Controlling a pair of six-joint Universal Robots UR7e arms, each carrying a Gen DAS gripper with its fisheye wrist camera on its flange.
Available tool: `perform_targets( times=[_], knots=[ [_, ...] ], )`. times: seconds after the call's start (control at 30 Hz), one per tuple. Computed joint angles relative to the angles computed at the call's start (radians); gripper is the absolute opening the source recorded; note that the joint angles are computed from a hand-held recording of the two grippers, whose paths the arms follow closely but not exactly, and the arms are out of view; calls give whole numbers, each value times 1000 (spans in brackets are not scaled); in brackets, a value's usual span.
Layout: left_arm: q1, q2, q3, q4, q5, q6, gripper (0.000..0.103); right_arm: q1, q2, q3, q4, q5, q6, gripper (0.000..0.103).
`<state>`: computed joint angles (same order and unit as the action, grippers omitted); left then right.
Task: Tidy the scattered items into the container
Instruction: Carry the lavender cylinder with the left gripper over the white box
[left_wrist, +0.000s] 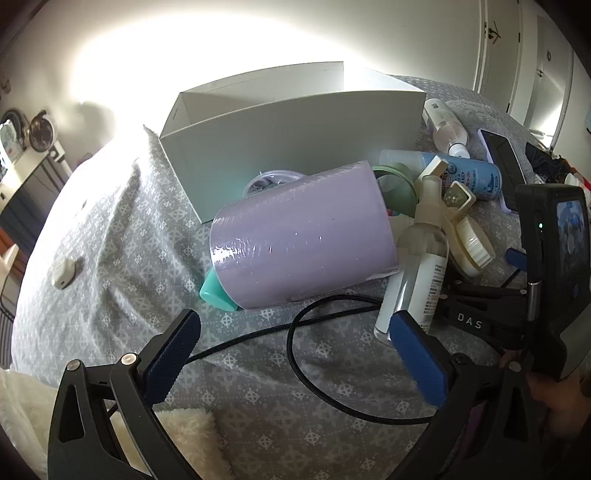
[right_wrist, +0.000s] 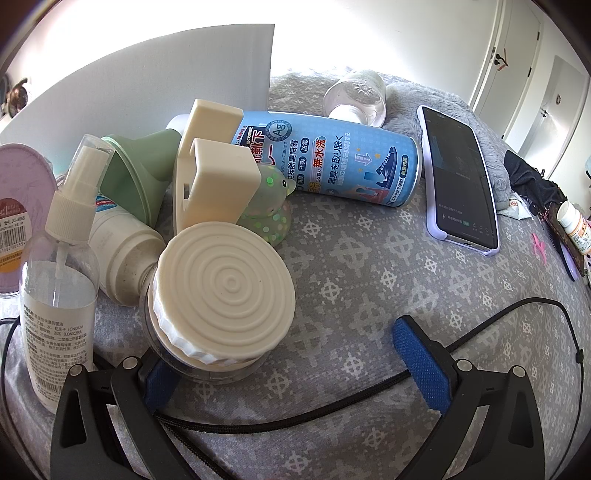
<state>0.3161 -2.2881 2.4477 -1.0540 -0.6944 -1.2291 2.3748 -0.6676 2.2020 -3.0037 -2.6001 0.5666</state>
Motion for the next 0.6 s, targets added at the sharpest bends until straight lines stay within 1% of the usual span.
perform_targets(
  times=[0.07,0.1,0.17,0.2,0.23,0.27,0.43,0.5,0.57,0.6],
  knots=[
    [-51,38,16,45,23,6,103,1,-1,0,2,0,1,103],
    [-103,77,32,63,11,-7,103,0,0,0,1,0,1,103],
    [-135,138,56,55,33,59,103,1,0,0,2,0,1,103],
    [-110,140,62,49,78,133,103,0,0,0,1,0,1,103],
    [-69,132,67,31,132,224,103,1,0,0,2,0,1,103],
    [-39,132,75,-15,163,314,103,0,0,0,1,0,1,103],
    [87,182,108,-343,213,707,103,1,0,-1,2,0,1,103],
    [114,200,125,-429,243,821,103,1,0,-1,2,0,1,103],
    [142,233,129,-487,265,879,102,1,0,-1,2,0,1,103],
    [160,245,125,-523,259,904,99,1,0,-1,2,0,1,103]
  ],
)
